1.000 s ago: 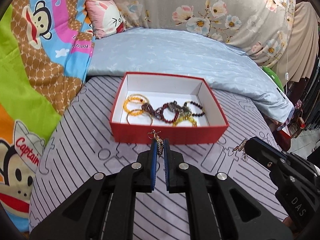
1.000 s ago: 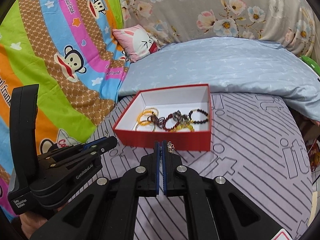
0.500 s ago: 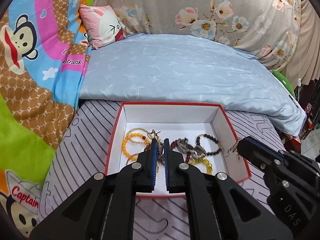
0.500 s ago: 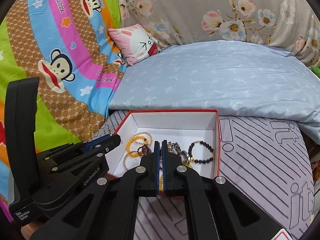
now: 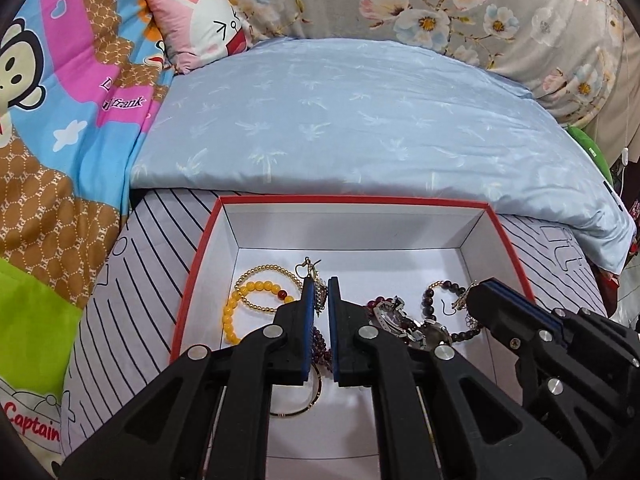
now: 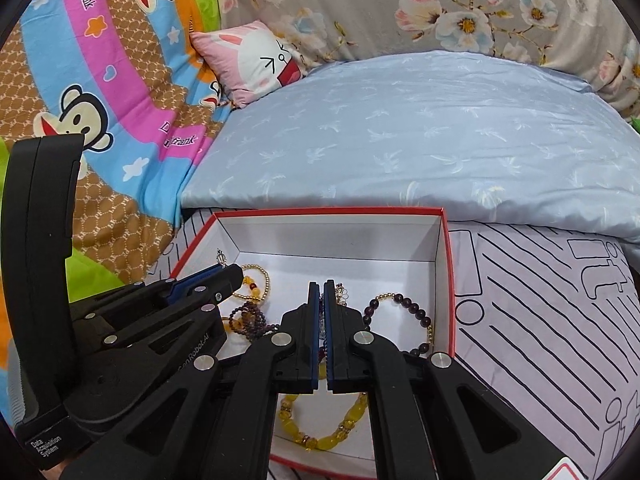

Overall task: Organize jewelry
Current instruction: 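Open both tools to drop the silver pieces among the bracelets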

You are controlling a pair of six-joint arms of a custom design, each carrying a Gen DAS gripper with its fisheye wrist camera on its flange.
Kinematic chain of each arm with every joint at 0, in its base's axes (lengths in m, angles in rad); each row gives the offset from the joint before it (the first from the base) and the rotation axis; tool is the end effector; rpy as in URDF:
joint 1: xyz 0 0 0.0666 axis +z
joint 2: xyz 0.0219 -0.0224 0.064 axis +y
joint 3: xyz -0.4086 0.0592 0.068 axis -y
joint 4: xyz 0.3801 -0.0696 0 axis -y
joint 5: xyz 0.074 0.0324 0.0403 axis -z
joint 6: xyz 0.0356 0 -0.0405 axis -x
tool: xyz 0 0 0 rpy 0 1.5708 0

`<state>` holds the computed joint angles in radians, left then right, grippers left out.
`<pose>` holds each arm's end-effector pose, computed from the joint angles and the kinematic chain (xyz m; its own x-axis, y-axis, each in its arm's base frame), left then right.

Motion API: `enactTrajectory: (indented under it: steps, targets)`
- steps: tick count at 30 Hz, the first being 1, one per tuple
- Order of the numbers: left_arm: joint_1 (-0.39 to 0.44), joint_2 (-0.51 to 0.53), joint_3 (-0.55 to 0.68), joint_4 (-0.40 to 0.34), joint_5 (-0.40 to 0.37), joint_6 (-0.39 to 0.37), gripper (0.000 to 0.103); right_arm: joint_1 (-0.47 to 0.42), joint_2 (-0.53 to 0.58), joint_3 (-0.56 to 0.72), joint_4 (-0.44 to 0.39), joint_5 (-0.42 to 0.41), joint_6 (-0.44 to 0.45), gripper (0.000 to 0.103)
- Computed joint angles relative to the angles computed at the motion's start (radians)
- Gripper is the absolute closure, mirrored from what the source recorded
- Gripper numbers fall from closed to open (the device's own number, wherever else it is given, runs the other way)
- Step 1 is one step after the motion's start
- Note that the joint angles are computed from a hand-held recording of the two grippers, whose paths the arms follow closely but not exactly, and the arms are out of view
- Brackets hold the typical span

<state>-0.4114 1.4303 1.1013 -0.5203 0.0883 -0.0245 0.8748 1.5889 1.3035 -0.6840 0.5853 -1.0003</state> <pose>0.4238 -0.1887 0.3396 -0.6769 0.3220 -0.6619 0.4684 0.8821 -0.0500 0.3491 0.3866 0.3453 -0.6552 0.3100 -0.6889 0.2077 0.9507 0.2302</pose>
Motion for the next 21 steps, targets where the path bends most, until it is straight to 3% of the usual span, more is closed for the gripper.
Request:
enactTrajectory:
  steps: [1, 3, 5, 16, 21]
  targets:
    - [-0.001, 0.005, 0.001, -0.002, -0.005, 0.0, 0.095, -0.003, 0.004, 0.002, 0.001, -0.01, 0.003, 0.099]
    - [-0.004, 0.009, -0.001, 0.002, -0.026, -0.001, 0.074, -0.003, 0.01, 0.003, -0.01, -0.012, -0.004, 0.097]
    - [-0.01, 0.0, -0.016, 0.023, -0.049, -0.005, 0.068, 0.003, 0.015, 0.011, -0.03, 0.005, -0.011, 0.094]
    - [-0.004, -0.064, -0.06, 0.014, -0.069, 0.01, 0.065, 0.053, 0.008, 0.027, -0.143, 0.085, -0.103, 0.07]
    - [0.007, -0.111, -0.089, 0.008, -0.072, 0.016, 0.055, 0.09, 0.007, 0.049, -0.223, 0.132, -0.162, 0.057]
